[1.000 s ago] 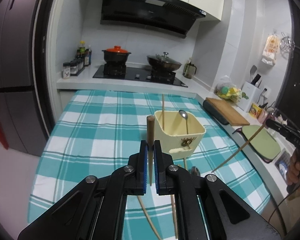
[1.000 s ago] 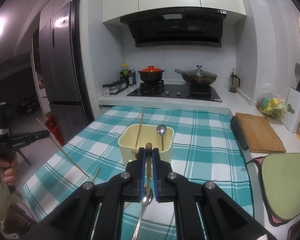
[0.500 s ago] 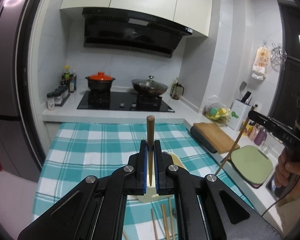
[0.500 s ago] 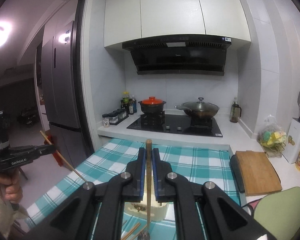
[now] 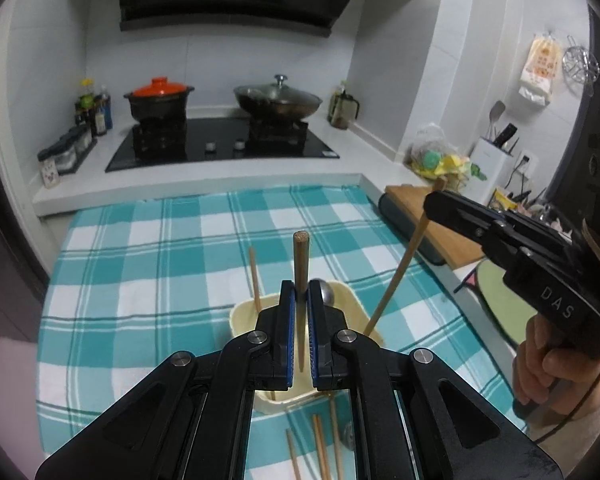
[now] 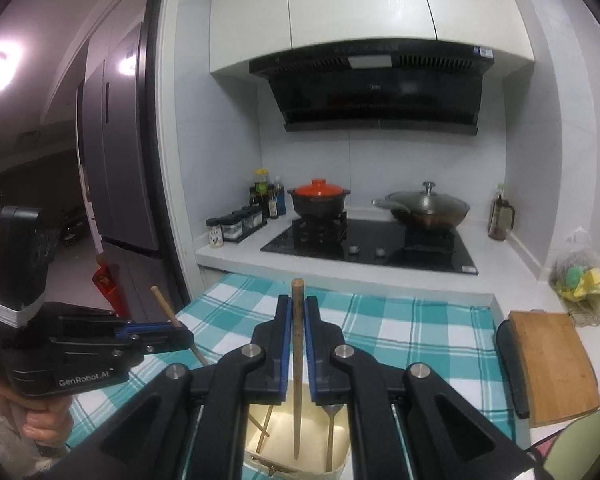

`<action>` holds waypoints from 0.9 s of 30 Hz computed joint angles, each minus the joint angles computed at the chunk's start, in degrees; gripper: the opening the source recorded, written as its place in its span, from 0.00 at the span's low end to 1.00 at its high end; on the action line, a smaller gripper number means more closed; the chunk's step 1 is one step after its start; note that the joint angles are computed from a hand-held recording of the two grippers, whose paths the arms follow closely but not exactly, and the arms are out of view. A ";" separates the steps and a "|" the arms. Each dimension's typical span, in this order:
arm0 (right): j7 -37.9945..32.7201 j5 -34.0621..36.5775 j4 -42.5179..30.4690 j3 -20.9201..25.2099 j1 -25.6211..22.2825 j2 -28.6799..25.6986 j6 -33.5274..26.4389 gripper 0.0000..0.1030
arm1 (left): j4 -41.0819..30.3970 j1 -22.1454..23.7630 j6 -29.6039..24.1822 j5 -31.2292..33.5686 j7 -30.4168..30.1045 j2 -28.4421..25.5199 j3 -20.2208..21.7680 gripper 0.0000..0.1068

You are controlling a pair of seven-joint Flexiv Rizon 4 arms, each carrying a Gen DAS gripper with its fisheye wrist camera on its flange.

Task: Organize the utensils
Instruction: 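Lift both chopsticks and release them into the cream holder with both tools, then withdraw both open tools from the holder back over the table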

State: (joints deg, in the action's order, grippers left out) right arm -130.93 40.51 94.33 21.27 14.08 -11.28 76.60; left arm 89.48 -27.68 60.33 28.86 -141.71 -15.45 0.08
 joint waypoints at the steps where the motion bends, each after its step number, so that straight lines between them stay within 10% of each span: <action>1: 1.64 -1.32 -0.53 -0.67 0.54 -1.22 -1.32 0.06 | -0.21 1.02 0.10 -2.31 1.78 -1.24 -0.86 0.04; 9: 16.20 -14.20 -4.84 -2.95 3.16 -12.02 -7.97 0.07 | -5.51 1.54 -3.08 -10.25 5.74 -9.99 1.25 0.05; 14: 23.24 -17.63 -7.07 -2.61 2.76 -15.10 -6.15 0.14 | -6.37 -1.17 -3.36 -7.18 -2.30 -9.64 5.05 0.55; 17: 25.65 -18.31 -5.44 -1.51 1.27 -13.35 -2.91 0.55 | -4.58 -2.27 -3.83 -3.60 -2.95 -6.33 5.31 0.62; 27: 5.96 -7.41 11.30 5.81 -9.57 4.61 1.70 0.65 | 12.38 -9.19 -17.88 12.17 -5.68 12.95 -0.75 0.88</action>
